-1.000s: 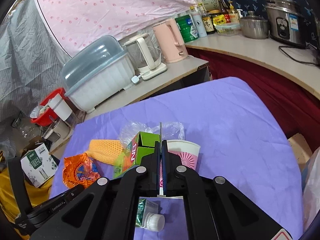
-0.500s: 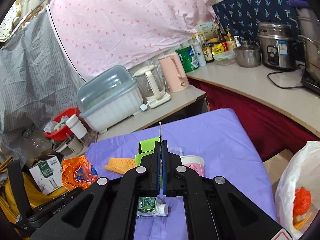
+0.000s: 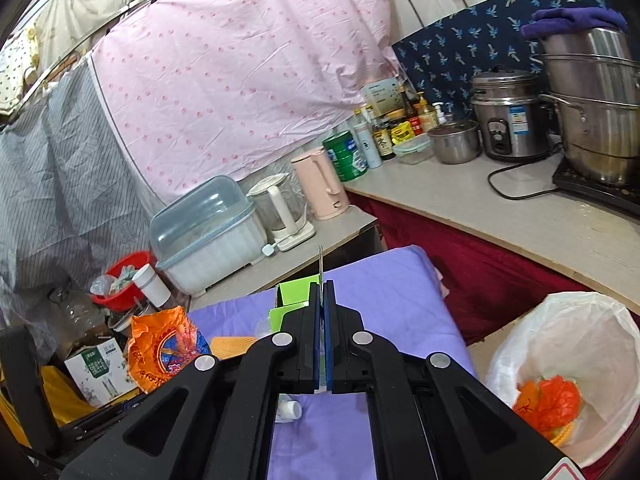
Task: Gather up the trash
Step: 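Carry the snack bag with the left tool while the right tool carries the tea box to the bin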
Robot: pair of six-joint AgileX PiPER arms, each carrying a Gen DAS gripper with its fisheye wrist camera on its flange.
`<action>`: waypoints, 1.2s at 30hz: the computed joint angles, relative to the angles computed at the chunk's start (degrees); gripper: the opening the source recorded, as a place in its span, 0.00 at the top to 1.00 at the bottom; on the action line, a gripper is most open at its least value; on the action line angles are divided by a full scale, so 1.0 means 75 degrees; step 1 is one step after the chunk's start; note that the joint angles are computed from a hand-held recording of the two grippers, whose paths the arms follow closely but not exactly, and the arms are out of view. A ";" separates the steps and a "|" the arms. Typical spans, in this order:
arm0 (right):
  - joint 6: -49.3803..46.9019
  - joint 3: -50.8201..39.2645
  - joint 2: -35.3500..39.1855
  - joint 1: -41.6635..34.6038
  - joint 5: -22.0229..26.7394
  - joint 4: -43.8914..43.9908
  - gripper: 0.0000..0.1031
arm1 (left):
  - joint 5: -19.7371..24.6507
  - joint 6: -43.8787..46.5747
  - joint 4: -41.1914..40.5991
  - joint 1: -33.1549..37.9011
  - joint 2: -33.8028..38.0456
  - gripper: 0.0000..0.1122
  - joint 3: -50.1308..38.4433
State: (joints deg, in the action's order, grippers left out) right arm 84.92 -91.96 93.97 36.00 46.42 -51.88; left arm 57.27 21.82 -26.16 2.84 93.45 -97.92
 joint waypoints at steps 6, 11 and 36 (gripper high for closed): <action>0.0557 0.1270 -0.1068 -0.0127 0.0091 -0.0360 0.98 | -0.0151 -0.0386 0.0408 -0.0997 -0.0532 0.89 0.0486; 0.0876 0.2377 -0.2080 -0.0355 0.0190 -0.0512 0.98 | -0.0317 -0.0825 0.0870 -0.1980 -0.0865 0.89 0.0825; 0.0221 0.6126 -0.5526 -0.2810 -0.0069 0.0828 0.98 | -0.0848 -0.2801 0.2683 -0.6032 -0.0072 0.89 0.1365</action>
